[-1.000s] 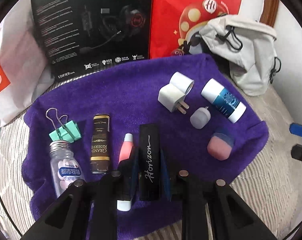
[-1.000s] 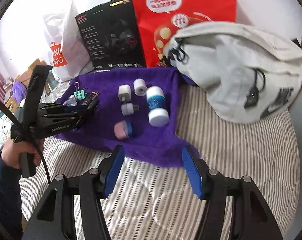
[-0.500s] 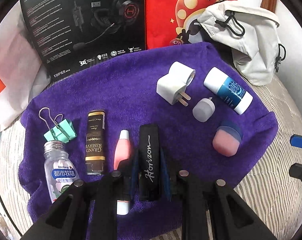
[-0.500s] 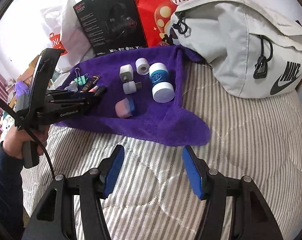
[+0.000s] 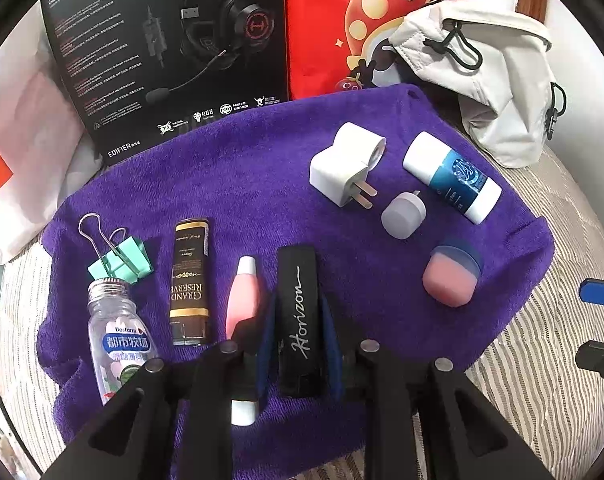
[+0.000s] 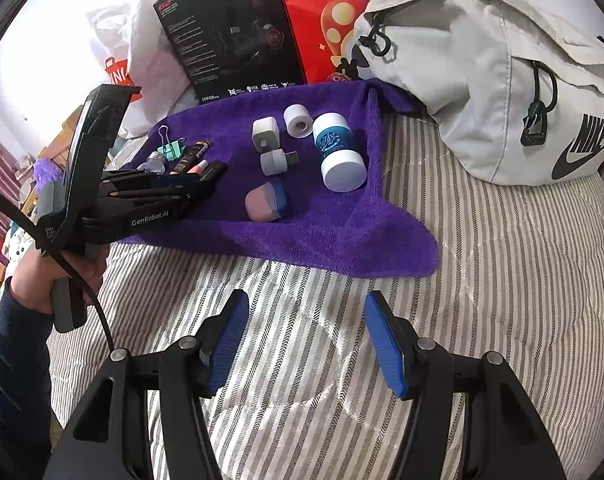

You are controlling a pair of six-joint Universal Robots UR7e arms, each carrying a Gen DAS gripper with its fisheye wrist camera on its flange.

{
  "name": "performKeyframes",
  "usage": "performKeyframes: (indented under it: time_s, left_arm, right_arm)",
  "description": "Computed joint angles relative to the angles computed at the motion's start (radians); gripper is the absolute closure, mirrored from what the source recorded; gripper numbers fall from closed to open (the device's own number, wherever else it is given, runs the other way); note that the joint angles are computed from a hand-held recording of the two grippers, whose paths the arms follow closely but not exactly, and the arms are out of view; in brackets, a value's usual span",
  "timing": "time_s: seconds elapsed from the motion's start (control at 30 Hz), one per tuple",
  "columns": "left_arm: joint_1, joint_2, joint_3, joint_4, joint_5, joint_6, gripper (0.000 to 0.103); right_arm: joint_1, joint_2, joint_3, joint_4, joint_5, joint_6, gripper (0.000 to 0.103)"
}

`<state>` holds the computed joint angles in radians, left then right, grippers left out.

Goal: Organize rigid objects

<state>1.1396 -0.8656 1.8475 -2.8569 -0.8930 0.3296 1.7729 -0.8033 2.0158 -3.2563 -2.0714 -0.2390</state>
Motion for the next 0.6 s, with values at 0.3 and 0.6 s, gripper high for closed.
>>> performKeyframes:
  time_s: [0.3, 0.6]
  left_arm:
    - [-0.009, -0.019, 0.038, -0.028, -0.025, -0.010, 0.064]
    - [-0.049, -0.081, 0.117, -0.119, -0.005, -0.026, 0.020]
  right_arm:
    - [0.012, -0.011, 0.023, -0.055, -0.017, 0.024, 0.041]
    - [0.023, -0.005, 0.020, -0.071, -0.063, 0.078, 0.024]
